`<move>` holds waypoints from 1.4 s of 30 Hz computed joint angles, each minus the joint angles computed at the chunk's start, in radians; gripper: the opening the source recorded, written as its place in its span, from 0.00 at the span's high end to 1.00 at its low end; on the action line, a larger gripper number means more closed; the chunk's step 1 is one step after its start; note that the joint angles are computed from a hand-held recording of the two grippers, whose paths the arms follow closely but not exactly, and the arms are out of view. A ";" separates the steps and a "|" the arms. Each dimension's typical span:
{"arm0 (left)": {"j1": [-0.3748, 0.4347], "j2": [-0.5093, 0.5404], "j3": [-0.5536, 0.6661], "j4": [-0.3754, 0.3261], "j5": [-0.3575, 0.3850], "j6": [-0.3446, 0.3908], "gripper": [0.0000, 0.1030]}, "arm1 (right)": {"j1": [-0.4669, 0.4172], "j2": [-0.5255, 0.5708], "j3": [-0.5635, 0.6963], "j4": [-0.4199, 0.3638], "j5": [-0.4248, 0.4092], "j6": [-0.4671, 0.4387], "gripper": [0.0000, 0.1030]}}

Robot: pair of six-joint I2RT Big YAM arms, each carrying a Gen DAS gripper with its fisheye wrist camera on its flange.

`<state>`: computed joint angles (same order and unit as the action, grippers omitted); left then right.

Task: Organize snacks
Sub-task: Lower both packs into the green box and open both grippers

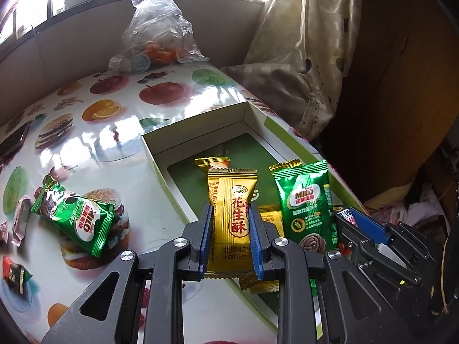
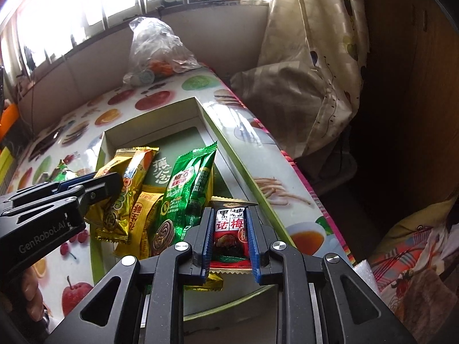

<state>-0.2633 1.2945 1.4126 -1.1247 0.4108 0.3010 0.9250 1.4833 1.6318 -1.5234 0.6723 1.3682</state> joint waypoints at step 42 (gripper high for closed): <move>0.031 -0.046 -0.003 -0.005 0.034 0.001 0.60 | 0.040 0.017 0.052 -0.106 0.061 0.104 0.53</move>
